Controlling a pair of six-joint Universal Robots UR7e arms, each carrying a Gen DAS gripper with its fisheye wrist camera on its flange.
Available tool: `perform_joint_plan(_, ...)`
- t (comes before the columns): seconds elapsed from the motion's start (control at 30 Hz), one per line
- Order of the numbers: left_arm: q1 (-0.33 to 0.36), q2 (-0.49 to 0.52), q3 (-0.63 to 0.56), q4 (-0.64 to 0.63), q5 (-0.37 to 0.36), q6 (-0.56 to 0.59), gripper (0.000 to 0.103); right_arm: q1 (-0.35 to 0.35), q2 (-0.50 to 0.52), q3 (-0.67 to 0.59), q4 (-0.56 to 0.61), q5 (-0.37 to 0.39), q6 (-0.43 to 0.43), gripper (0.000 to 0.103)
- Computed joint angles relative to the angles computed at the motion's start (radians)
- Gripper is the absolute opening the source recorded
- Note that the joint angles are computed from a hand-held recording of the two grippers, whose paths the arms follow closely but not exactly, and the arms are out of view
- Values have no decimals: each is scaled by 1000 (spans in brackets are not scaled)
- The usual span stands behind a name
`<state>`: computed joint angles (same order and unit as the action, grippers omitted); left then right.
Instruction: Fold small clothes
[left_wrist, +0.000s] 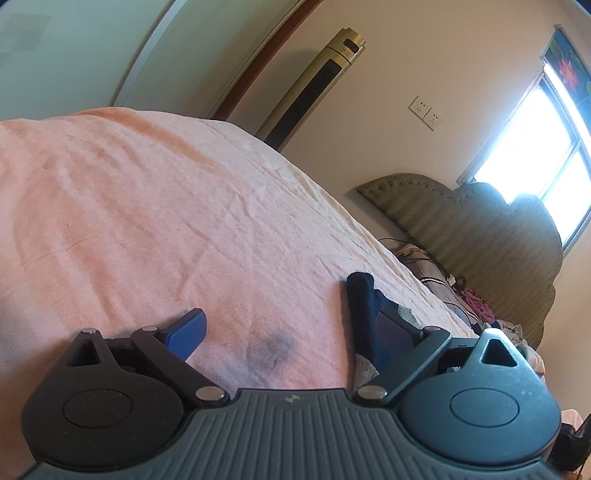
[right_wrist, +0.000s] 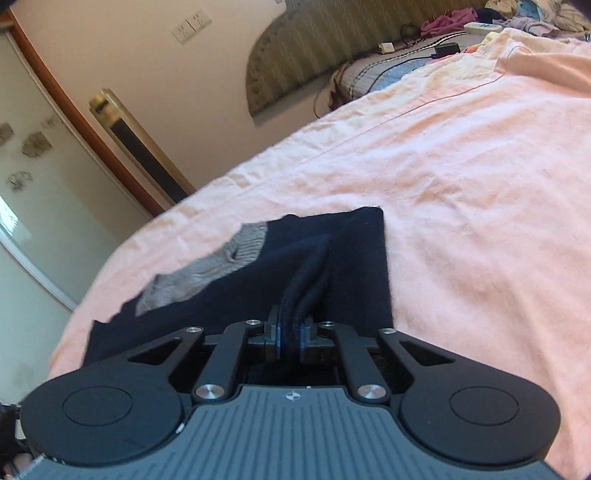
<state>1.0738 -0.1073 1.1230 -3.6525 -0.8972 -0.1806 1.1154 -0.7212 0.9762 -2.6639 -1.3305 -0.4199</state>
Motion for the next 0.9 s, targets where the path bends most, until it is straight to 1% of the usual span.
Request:
perform_joint_plan(0.03,-3,0,0,10,10,10,99,-5,-21,28,-8,18,17,54)
perform_joint_plan(0.07,-9,-3,2,26,26,17,99,-14,-50,76,-49,48,26,75)
perform_joint_plan(0.1,-16,-9,11,46,44,22,99,-23,-90,149,-127,72,33,79)
perform_joint_plan(0.13,-29,-21,31,80,64,22,99,-32,-127,206,-163,78,17,78)
perform_joint_plan(0.17,-37,-37,56,116,59,28,99,-37,-163,252,-172,70,-21,78)
perform_joint_plan(0.2,-45,-52,79,160,47,41,99,-42,-195,293,-182,50,-75,78)
perform_joint_plan(0.23,-57,-55,85,203,48,71,99,-42,-215,326,-204,12,-134,78)
perform_joint_plan(0.27,-69,-49,74,238,66,107,99,-36,-225,353,-244,-51,-207,78)
perform_joint_plan(0.3,-79,-36,48,273,87,140,99,-28,-224,365,-275,-112,-262,76)
perform_joint_plan(0.33,-86,-20,12,324,106,164,98,-24,-220,366,-276,-149,-288,73)
perform_joint_plan(0.37,-90,-5,-34,407,130,166,98,-22,-216,356,-245,-163,-292,64)
perform_joint_plan(0.4,-93,15,-85,502,171,150,98,-20,-211,350,-221,-166,-300,56)
perform_joint_plan(0.43,-100,50,-148,567,236,169,95,-15,-202,354,-239,-180,-341,54)
perform_joint_plan(0.47,-109,89,-207,589,296,227,83,-5,-190,368,-299,-212,-413,39)
perform_joint_plan(0.5,-115,110,-231,570,316,281,78,2,-181,366,-325,-238,-444,11)
perform_joint_plan(0.53,-116,111,-222,528,301,327,52,-4,-181,355,-309,-226,-433,9)
perform_joint_plan(0.57,-119,108,-214,517,301,348,24,-14,-184,332,-263,-206,-380,7)
perform_joint_plan(0.6,-125,122,-226,499,337,387,18,-27,-186,318,-242,-182,-338,6)
perform_joint_plan(0.63,-128,135,-233,467,362,428,17,-40,-189,313,-225,-152,-313,5)
perform_joint_plan(0.67,-127,131,-218,436,354,447,17,-48,-196,321,-219,-132,-301,6)
perform_joint_plan(0.7,-128,115,-186,421,344,442,17,-50,-207,333,-202,-123,-297,7)
perform_joint_plan(0.73,-131,95,-152,415,339,421,18,-51,-223,343,-169,-118,-276,10)
perform_joint_plan(0.77,-137,58,-89,414,330,365,18,-55,-242,353,-131,-102,-251,24)
perform_joint_plan(0.8,-141,7,-9,432,298,288,20,-62,-271,375,-90,-74,-239,46)
perform_joint_plan(0.83,-141,-49,75,456,245,204,29,-72,-301,404,-69,-42,-248,58)
perform_joint_plan(0.87,-139,-99,152,467,181,125,48,-84,-333,444,-76,-14,-258,76)
perform_joint_plan(0.9,-135,-135,217,445,128,83,61,-93,-359,474,-77,-6,-265,78)
